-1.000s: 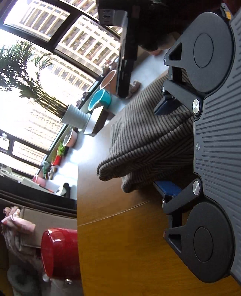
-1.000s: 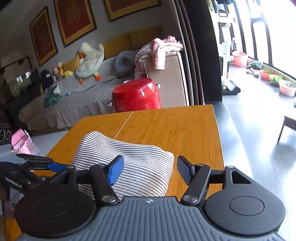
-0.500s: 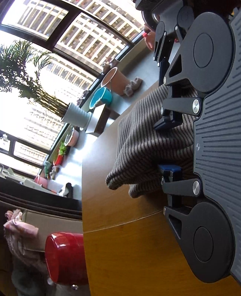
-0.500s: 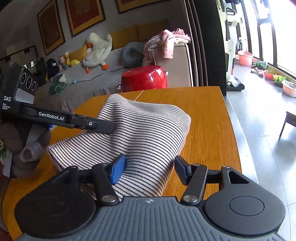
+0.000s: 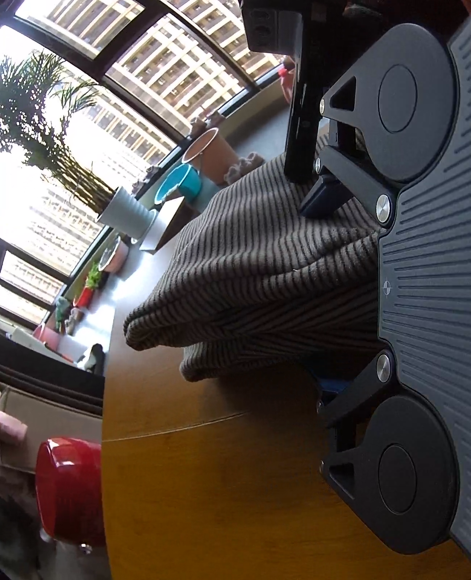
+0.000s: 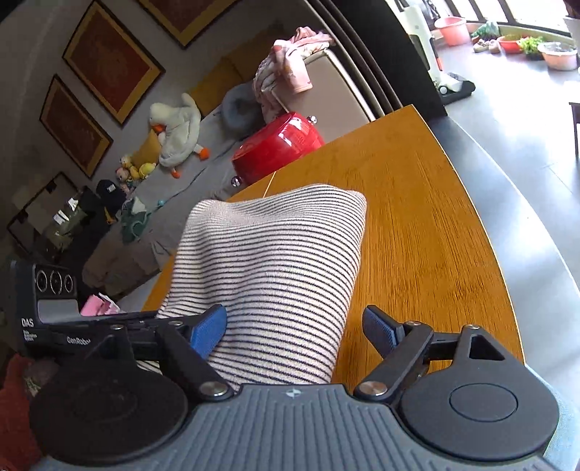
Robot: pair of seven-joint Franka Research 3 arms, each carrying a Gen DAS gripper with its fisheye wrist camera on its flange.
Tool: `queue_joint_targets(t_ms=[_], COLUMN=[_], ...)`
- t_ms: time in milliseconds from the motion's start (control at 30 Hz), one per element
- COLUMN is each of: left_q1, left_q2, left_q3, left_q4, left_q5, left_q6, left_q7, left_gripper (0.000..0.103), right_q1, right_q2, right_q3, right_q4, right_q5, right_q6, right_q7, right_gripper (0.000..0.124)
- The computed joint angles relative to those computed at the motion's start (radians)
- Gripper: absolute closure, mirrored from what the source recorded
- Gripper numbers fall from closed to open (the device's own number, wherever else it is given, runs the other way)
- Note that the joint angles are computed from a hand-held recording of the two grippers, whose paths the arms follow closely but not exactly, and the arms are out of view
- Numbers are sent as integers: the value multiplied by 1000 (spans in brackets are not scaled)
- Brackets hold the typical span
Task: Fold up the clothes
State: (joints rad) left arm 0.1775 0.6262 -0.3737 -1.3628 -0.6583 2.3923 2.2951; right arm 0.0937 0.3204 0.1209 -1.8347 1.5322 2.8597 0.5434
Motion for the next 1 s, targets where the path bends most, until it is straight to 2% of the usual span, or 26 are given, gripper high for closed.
queue_joint_targets(t_ms=[200,267,333,500,667,733,833,867,933,1000], left_q1=[6,8,8,4,16,26,29,27,18,8], left_q2=[1,4,2,-6,-4,0,-4,-8,-24,-44], left_q3=[-3,-4,-5,-6,-17,-24,-26,-23,-17,-13], left_q4=[-4,-5,-12,-31,-34,-34,-42,-48,-70,-98], left_q5=[-6,-10,-14,-14,-36,-59,-81,-78,-70,-62], left_q6=[-2,2,14,52,54,50,54,57,76,106], left_q7=[11,14,22,33,23,18,13,15,22,30], left_gripper=[13,11,8,0,0,0,0,0,0,0], right_q1=[0,5,15,25,-18,-35,-74,-55,-32,36], right_q2=[27,37,43,52,55,45,33,26,18,20], right_q3=[3,3,5,28,81,82,65,45,37,11], right_q4=[31,43,48,43,56,53,34,25,18,25], right_q5=[0,-29,-81,-197,-53,55,66,95,105,89], right_q6=[10,27,51,126,139,86,-128,-132,-78,84], right_q7=[7,34,69,135,72,23,14,-8,-32,-55], right_gripper=[37,34,22,21,21,21,21,21,21,21])
